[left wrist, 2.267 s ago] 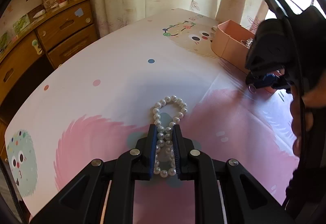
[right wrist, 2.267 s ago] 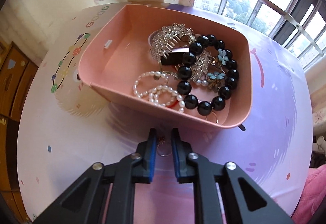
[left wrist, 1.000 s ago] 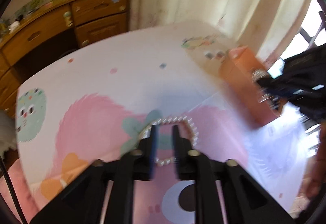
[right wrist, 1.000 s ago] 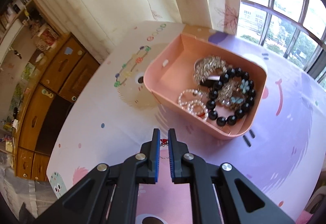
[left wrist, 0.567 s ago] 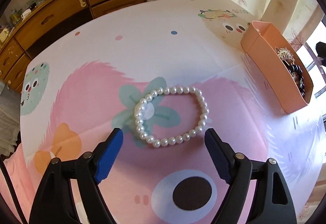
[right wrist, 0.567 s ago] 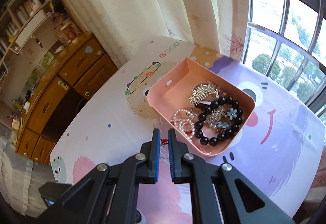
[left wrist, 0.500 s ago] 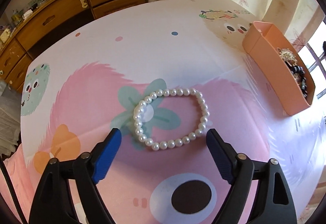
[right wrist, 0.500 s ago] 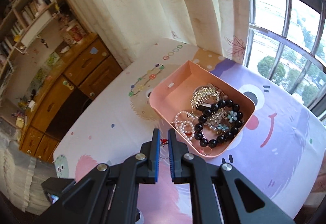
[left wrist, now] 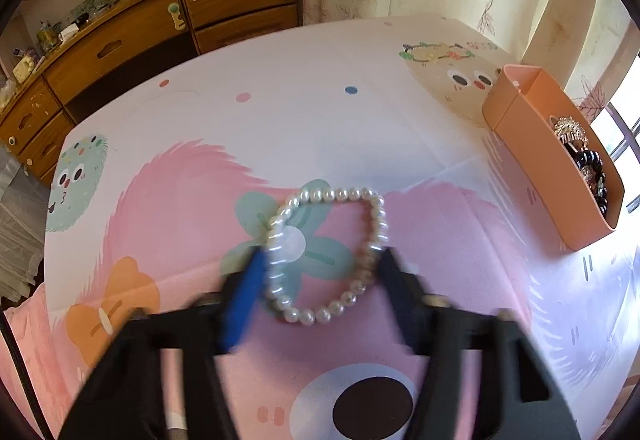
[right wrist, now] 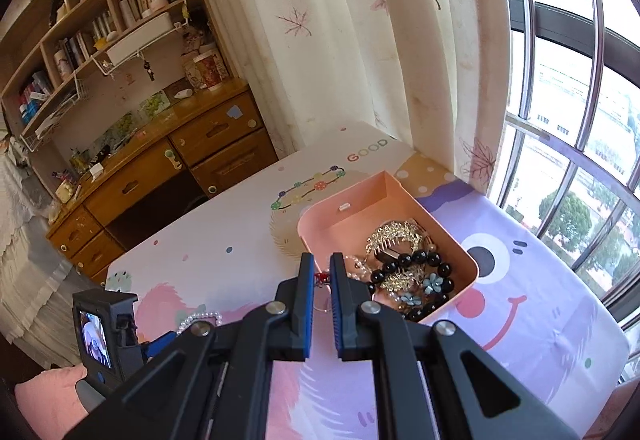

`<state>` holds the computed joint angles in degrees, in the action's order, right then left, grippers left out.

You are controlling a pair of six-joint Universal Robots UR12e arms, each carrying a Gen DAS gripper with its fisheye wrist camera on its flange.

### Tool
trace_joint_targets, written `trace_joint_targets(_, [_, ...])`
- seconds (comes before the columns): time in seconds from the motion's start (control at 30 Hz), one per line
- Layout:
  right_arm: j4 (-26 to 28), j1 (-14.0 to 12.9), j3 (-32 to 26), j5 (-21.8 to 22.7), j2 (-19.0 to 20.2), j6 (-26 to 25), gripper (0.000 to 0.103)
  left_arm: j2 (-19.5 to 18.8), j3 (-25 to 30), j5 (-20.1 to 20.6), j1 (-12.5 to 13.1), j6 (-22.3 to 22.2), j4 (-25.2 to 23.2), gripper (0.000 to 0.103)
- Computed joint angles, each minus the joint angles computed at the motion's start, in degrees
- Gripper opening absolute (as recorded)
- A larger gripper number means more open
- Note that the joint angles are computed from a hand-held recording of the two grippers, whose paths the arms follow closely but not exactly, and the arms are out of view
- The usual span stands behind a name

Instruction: Organize jewelry

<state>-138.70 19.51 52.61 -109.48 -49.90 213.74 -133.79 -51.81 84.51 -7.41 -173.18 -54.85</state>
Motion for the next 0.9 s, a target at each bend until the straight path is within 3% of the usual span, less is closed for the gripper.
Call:
trace_joint_targets(0.07, [-1.66, -0.38, 0.99, 2.33, -0.51, 0.36, 0.007, 0.11, -0.18, 0.23, -0.12, -0.57, 0.42, 0.013])
trace_joint_targets(0.5, [-7.81, -1.31, 2.72, 5.79, -1.34, -8.87, 0.007, 0.43, -0.36, 2.34, -1.40, -5.23, 3.12, 0.013])
trace_joint_targets(0.53, [-7.96, -1.54, 2.89, 6.30, -1.47, -9.26, 0.007, 0.43, -0.10, 2.37, -1.63, -5.57, 3.60, 0.006])
trace_joint_targets(0.57, [-8.12, -1.73, 3.09, 6.69, -1.61, -9.61, 0.007, 0.33, 0.32, 2.53, -1.82, -5.80, 3.71, 0.000])
trace_joint_targets(0.8, [-8.11, -3.48, 4.13, 10.61, -2.66, -12.50, 0.007, -0.99, 4.76, 2.95, -3.41, -8.22, 3.67, 0.000])
trace_joint_targets(0.9, [-8.42, -4.22, 4.55, 12.14, -3.12, -13.93, 0.007, -2.49, 8.14, 4.90, -4.20, -9.05, -0.09, 0.000])
